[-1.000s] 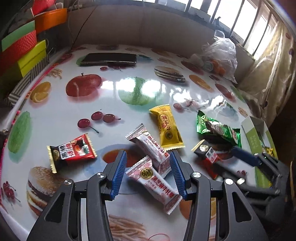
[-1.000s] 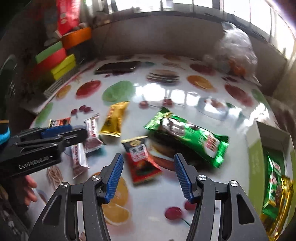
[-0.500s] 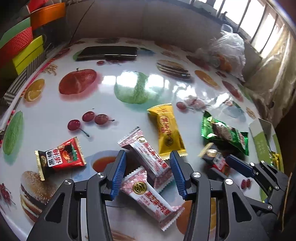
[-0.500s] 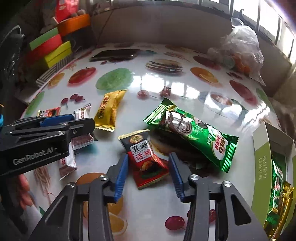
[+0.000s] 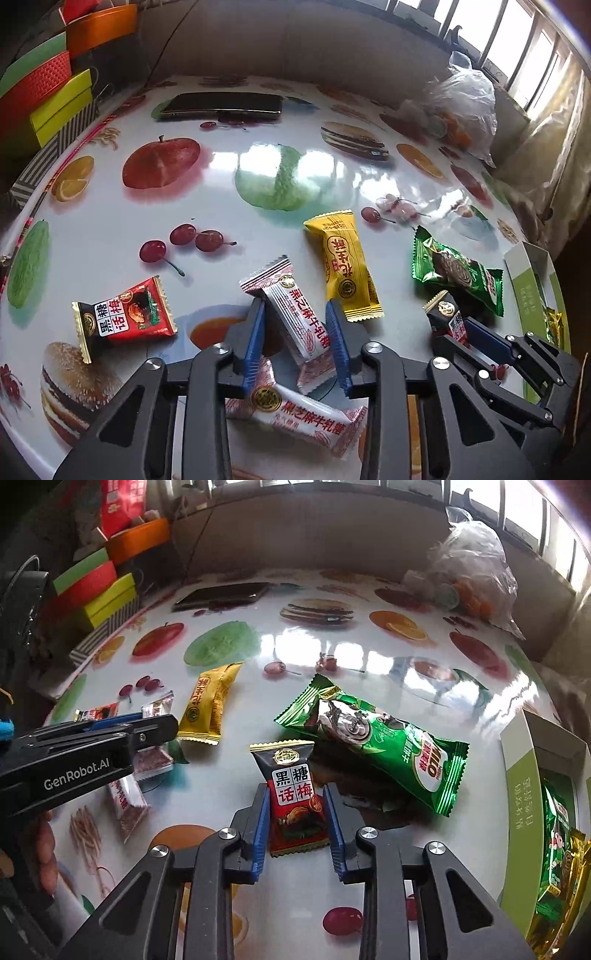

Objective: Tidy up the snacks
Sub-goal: 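Grasp a red candy packet with the right tool while the left tool grasps a white-red candy, then carry the red packet and white-red candy over the green gift box with both tools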

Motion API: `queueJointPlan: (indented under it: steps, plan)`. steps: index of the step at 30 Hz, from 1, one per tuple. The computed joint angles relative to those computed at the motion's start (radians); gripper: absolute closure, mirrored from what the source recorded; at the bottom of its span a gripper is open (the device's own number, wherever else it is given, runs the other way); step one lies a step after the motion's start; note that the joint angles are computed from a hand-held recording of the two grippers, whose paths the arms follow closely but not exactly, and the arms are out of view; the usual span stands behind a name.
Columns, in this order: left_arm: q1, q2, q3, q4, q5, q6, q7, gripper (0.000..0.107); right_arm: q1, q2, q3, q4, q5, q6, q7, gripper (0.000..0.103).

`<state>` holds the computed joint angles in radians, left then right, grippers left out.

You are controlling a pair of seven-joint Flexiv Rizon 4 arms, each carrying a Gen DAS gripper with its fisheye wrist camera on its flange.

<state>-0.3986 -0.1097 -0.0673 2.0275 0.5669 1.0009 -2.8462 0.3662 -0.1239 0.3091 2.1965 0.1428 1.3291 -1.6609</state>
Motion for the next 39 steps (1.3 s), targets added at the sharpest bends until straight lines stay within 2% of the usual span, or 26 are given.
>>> queueJointPlan:
  steps: [2, 5, 8, 21, 39]
  plan:
    - [0.002, -0.002, -0.001, 0.001, -0.006, 0.008, 0.009, 0.086, 0.001, 0.000, -0.001, 0.002, -0.001, 0.002, 0.004, 0.076]
    - [-0.001, -0.004, -0.001, -0.002, -0.003, 0.006, 0.015, 0.087, 0.000, 0.001, 0.000, 0.002, 0.003, 0.003, 0.006, 0.077]
    - [-0.003, -0.002, 0.001, 0.000, 0.001, 0.011, 0.011, 0.087, -0.004, 0.005, 0.002, 0.003, 0.014, 0.003, 0.002, 0.081]
    - [-0.007, 0.028, -0.014, -0.008, 0.036, -0.021, -0.004, 0.087, -0.006, 0.020, 0.003, 0.003, 0.055, 0.004, -0.016, 0.083]
    - [-0.044, 0.045, -0.066, -0.070, 0.086, -0.074, -0.015, 0.087, -0.003, 0.116, -0.035, 0.034, 0.135, -0.011, -0.031, 0.083]
